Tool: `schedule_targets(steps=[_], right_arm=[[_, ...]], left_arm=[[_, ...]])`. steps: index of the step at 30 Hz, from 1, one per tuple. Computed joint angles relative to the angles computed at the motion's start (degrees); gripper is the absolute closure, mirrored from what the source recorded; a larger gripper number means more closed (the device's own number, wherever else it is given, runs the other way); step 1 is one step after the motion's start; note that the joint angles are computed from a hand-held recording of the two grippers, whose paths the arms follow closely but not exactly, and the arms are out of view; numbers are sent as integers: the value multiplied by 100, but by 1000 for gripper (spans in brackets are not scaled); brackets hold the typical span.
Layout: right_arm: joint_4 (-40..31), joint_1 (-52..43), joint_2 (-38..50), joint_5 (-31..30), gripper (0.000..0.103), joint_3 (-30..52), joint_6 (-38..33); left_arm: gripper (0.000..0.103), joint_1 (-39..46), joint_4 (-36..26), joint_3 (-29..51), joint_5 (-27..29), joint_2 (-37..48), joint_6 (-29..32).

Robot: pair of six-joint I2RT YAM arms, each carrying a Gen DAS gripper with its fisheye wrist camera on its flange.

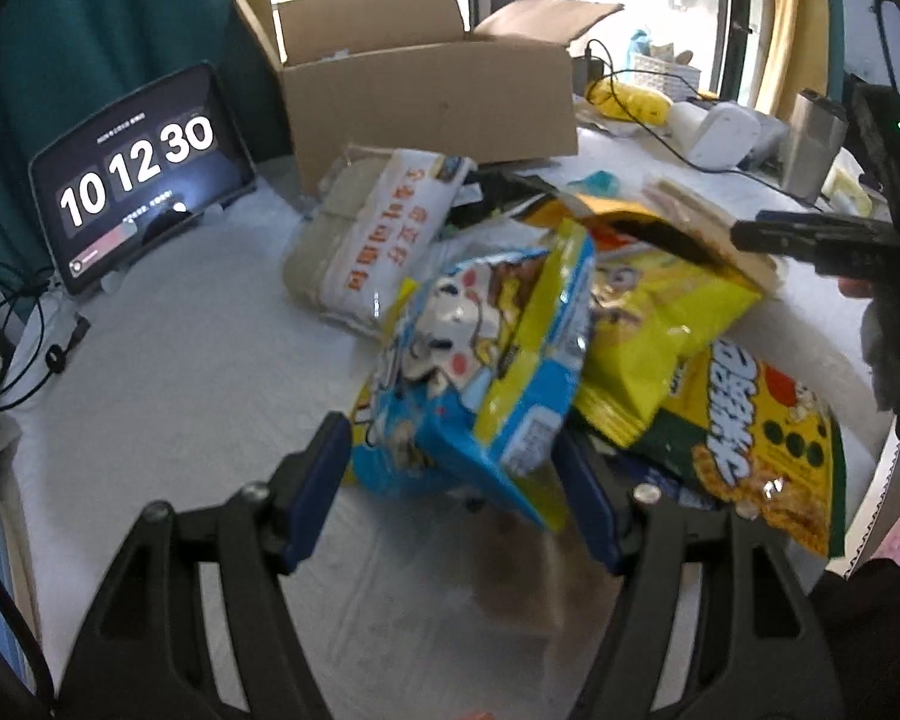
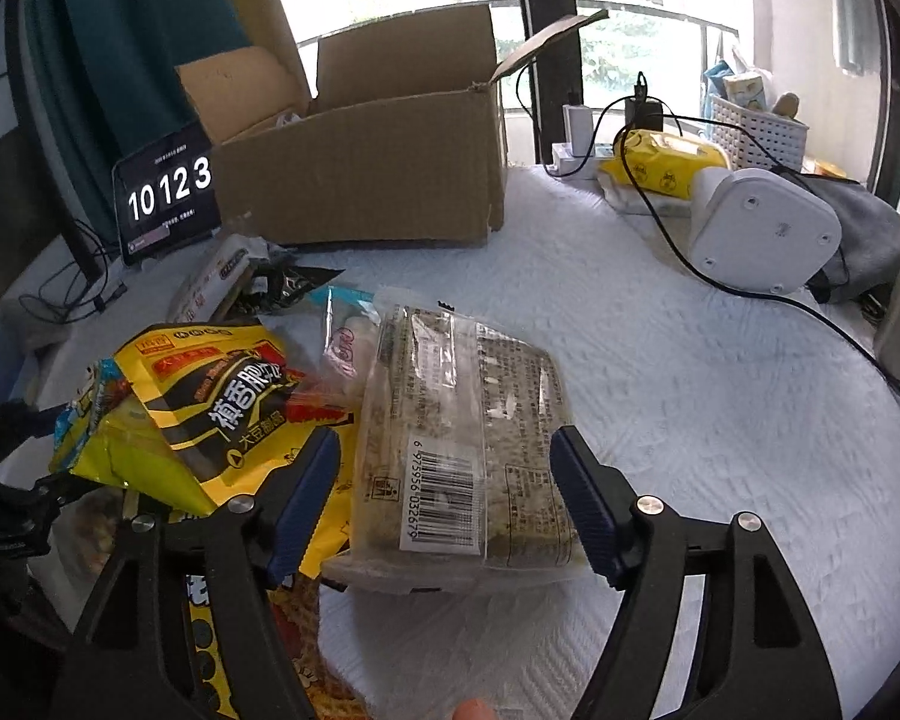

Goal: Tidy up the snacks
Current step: 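Grasp another blue snack bag with left tool while right grasps clear-wrapped bar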

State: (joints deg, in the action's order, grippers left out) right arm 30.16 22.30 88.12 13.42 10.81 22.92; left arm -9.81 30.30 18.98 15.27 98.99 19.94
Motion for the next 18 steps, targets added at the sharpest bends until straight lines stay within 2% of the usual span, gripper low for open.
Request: schedule_targets(steps=[4,7,12,15,17,18], right_arm=[[-253,-170,334,-299,27,311,-119],[-433,-116,700,3,28,614,-156],[-347,-81,1023,200,29,764,-266],[-267,-221,881,-10,38,663,-358],[-262,-283,690,-128,49,576,-396],[-294,-292,509,-143,53,509,-445]], left_arm=[[33,-110,-117,387,-83,274,-61],[33,-173,-202,673,-172,510,-82],[34,45,-404,1071,229,871,-35],[47,188,-455,1172,427,955,47],[51,273,-481,1215,527,957,23],[57,304,-501,1220,577,933,14]])
